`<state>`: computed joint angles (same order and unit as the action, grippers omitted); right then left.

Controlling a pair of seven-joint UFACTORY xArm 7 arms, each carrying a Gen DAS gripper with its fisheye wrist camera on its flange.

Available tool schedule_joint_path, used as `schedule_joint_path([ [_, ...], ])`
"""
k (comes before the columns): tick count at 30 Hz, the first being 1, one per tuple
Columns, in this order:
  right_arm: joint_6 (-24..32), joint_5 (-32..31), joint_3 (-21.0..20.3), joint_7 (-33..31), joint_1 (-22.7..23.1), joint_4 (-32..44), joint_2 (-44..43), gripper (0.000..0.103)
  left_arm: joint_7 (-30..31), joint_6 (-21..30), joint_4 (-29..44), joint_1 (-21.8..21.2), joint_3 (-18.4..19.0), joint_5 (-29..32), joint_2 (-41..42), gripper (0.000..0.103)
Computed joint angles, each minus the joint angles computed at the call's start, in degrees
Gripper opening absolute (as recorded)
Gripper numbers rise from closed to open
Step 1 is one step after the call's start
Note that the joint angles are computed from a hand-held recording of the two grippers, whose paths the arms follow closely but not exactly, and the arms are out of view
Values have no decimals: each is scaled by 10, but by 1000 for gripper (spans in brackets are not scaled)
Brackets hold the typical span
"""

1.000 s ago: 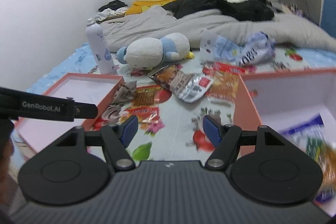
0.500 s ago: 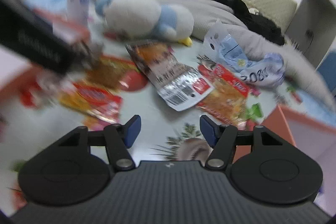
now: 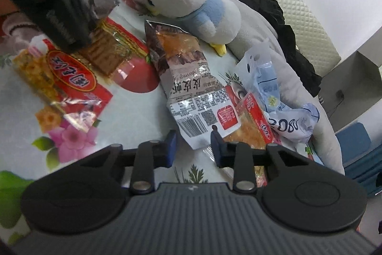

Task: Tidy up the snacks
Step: 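Reach both tools down toward the remaining snack packets, then grasp the grey wrapped snack with the left tool while the right tool grasps the brown packet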

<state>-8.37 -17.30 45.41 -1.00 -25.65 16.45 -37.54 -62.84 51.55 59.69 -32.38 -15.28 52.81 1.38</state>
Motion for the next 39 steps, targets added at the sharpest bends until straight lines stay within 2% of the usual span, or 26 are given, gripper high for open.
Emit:
schedule_joint_path([
  [1,1,0,2,0,-2,2,6,17,-7,-9,-6,1,2,12,-1,68],
  [4,6,0,-19,-6,18,3,14,12,-5,-10,-4,2,2,17,5,56],
  [5,13,0,-33,-7,34,2,15,9,-7,-21,-6,4,4,13,2,45],
  [9,31,2,-86,-6,93,-11,0,4,-8,-24,-4,3,2,-1,-2,33],
  [11,44,0,-124,-10,134,-22,-16,4,-17,-32,-11,5,2,-20,-15,21],
  [19,142,1,-249,-29,285,-68,-138,3,-67,-19,-60,8,-38,-77,-100,18],
  [22,206,11,-290,-40,342,-89,-205,3,-84,-4,-74,3,-64,-103,-131,18],
  [27,334,33,-326,-59,420,-122,-344,3,-122,29,-85,-13,-111,-141,-168,18],
  [30,438,52,-339,-73,465,-136,-451,3,-150,44,-91,-29,-136,-171,-188,18],
  [34,608,91,-350,-89,515,-136,-604,3,-203,64,-96,-49,-171,-209,-207,18],
  [39,794,150,-352,-105,535,-111,-749,3,-267,84,-91,-75,-208,-243,-213,18],
])
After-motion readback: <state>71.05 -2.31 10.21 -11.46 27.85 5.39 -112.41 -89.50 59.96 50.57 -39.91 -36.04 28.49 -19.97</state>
